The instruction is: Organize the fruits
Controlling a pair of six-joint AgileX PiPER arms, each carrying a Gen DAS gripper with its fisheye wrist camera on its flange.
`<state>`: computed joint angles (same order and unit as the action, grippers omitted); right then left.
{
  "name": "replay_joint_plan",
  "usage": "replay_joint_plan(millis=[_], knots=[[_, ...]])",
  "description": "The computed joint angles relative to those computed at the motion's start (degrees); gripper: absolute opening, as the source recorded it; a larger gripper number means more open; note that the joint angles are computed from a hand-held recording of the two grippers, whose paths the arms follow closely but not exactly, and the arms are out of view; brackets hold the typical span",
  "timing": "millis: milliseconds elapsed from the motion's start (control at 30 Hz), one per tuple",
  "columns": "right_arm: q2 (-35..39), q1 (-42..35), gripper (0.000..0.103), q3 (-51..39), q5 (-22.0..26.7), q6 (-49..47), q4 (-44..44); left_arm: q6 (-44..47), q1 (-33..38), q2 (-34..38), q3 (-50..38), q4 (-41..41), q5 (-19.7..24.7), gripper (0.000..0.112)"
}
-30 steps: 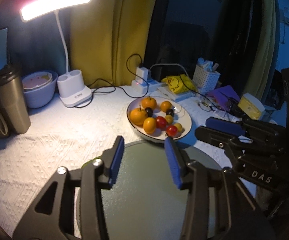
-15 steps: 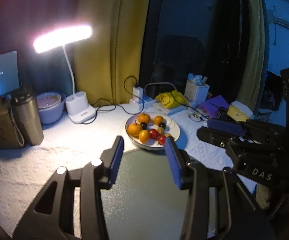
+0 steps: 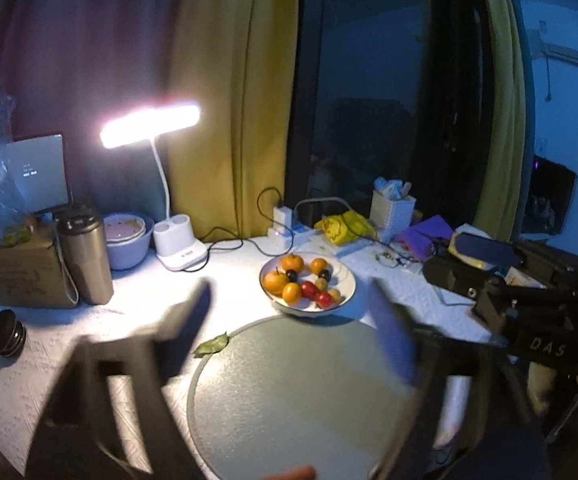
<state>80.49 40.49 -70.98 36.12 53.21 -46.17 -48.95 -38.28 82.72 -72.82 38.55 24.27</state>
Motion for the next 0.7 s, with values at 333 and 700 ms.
replay_joint_plan(millis=[333,700], knots=[[-4.28,5.62,0.064,1.15,11.53,10.35,-11.8,-8.76,-1.05,-4.39,2.92,10.55,-0.28,0.089],[-4.42,2.94,0.064,0.8,12.3,10.45,-12.9,-10.11,0.52,-3.09,0.99,14.26,-1.82,0.089]])
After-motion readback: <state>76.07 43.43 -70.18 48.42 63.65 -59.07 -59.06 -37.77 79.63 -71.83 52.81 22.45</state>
